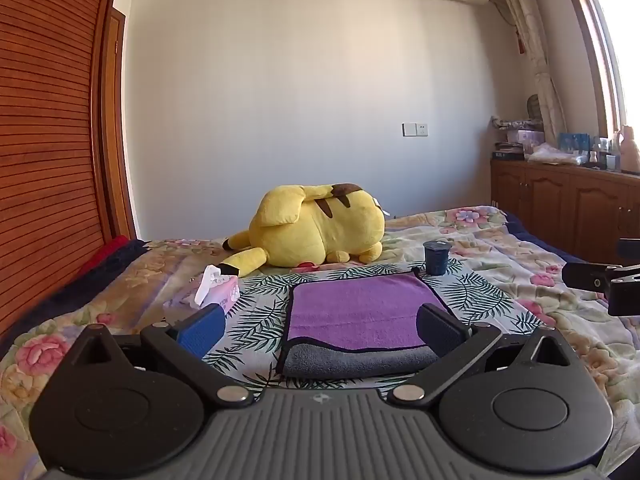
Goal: Fold towel
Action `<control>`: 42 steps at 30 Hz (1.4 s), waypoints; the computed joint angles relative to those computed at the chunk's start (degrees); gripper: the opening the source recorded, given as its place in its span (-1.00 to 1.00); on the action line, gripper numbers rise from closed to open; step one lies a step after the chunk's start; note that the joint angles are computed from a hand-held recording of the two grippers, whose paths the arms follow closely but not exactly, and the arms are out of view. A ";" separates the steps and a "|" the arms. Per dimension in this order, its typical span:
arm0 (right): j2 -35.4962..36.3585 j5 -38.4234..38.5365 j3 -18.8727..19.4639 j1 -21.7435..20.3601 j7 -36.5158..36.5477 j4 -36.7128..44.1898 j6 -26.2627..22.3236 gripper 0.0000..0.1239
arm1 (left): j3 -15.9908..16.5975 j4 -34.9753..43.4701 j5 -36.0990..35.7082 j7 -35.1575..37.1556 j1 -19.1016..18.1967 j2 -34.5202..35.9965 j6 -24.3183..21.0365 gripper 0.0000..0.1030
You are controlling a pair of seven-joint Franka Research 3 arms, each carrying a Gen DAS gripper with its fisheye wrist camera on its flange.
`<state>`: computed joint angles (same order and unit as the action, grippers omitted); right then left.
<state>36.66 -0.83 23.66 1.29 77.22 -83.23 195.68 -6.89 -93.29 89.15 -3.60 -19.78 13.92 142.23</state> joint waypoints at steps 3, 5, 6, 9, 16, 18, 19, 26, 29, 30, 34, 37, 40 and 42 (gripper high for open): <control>0.04 -0.19 0.20 -0.19 0.00 -0.09 0.16 0.66 | 0.02 -0.09 0.06 0.02 0.02 -0.06 0.02 0.69; -0.03 -0.24 0.09 -0.15 0.10 -0.20 0.22 0.66 | 0.00 -0.01 -0.01 0.45 -0.03 0.00 -0.17 0.69; -0.05 -0.30 0.12 -0.19 0.17 -0.24 0.20 0.66 | 0.00 -0.01 -0.01 0.45 -0.03 0.00 -0.17 0.69; -0.10 -0.41 0.12 -0.24 0.36 -0.39 0.30 0.66 | 0.04 -0.06 0.23 0.19 -0.04 -0.04 -0.14 0.69; 0.16 -0.42 -0.16 0.10 0.65 -0.02 0.23 0.66 | 0.00 -0.05 0.32 0.19 -0.04 -0.01 -0.20 0.69; 0.25 -0.42 -0.20 0.17 0.64 0.10 0.19 0.66 | 0.01 -0.05 0.41 0.14 -0.05 -0.01 -0.22 0.69; 0.23 -0.58 0.00 -0.11 0.62 -0.01 0.27 0.66 | 0.01 -0.05 0.41 0.14 -0.04 -0.01 -0.23 0.69; -0.04 -0.65 -0.02 -0.12 0.71 -0.22 0.20 0.66 | 0.00 -0.06 0.45 0.11 -0.02 -0.02 -0.17 0.69; -0.04 -0.56 -0.14 -0.01 0.68 -0.13 0.11 0.66 | 0.00 -0.07 0.52 0.06 -0.03 -0.02 -0.20 0.69; -0.05 -0.59 -0.01 -0.12 0.69 -0.16 0.10 0.66 | 0.00 -0.07 0.52 0.06 -0.03 -0.02 -0.20 0.69; 0.03 -0.45 -0.18 0.11 0.55 -0.09 0.11 0.66 | 0.00 -0.06 0.58 0.03 -0.04 -0.01 -0.23 0.69; 0.04 -0.35 -0.27 0.20 0.54 -0.01 0.04 0.66 | -0.01 -0.06 0.50 0.13 -0.03 -0.01 -0.23 0.69; 0.04 -0.28 -0.27 0.21 0.46 0.00 0.01 0.66 | -0.01 -0.07 0.59 0.03 -0.05 -0.01 -0.27 0.69; 0.00 -0.20 -0.34 0.27 0.40 -0.04 0.06 0.66 | -0.01 -0.08 0.60 0.02 -0.03 -0.03 -0.25 0.69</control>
